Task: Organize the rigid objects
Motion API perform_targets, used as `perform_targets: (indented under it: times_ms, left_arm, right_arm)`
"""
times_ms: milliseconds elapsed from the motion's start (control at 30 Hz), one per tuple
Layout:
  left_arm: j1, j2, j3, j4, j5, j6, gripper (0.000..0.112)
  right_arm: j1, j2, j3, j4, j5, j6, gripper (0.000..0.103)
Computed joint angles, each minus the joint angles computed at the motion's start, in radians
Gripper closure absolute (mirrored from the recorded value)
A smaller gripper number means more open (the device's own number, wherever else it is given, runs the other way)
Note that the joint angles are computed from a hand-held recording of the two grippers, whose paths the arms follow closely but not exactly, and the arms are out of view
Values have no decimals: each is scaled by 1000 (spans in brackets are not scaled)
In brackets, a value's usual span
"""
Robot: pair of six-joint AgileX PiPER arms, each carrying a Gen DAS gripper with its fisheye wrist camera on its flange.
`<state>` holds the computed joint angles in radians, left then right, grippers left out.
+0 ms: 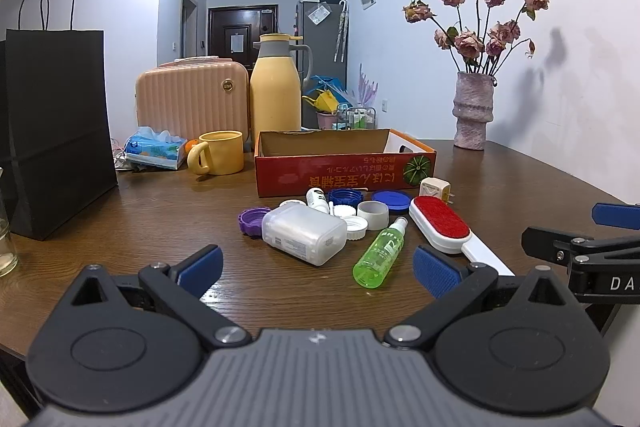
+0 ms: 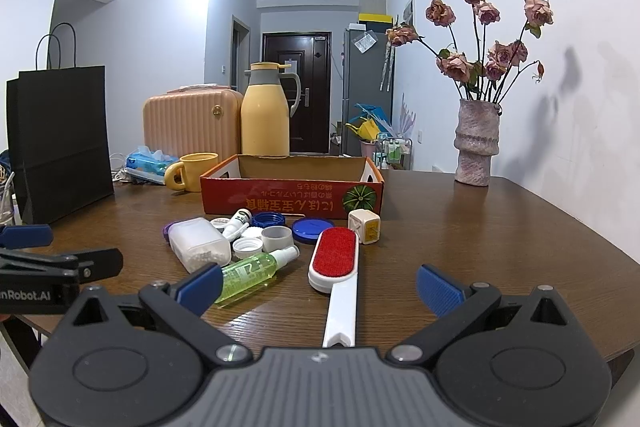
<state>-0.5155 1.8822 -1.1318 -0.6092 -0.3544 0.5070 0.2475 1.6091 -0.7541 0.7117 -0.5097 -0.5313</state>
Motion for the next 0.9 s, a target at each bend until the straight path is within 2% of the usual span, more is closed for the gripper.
perform_targets:
  times_ms: [900]
  left_arm:
    - [-1,-5,3,-5,1,2,9]
  right_arm:
    - [16,-11,4,31,-3,-31,0]
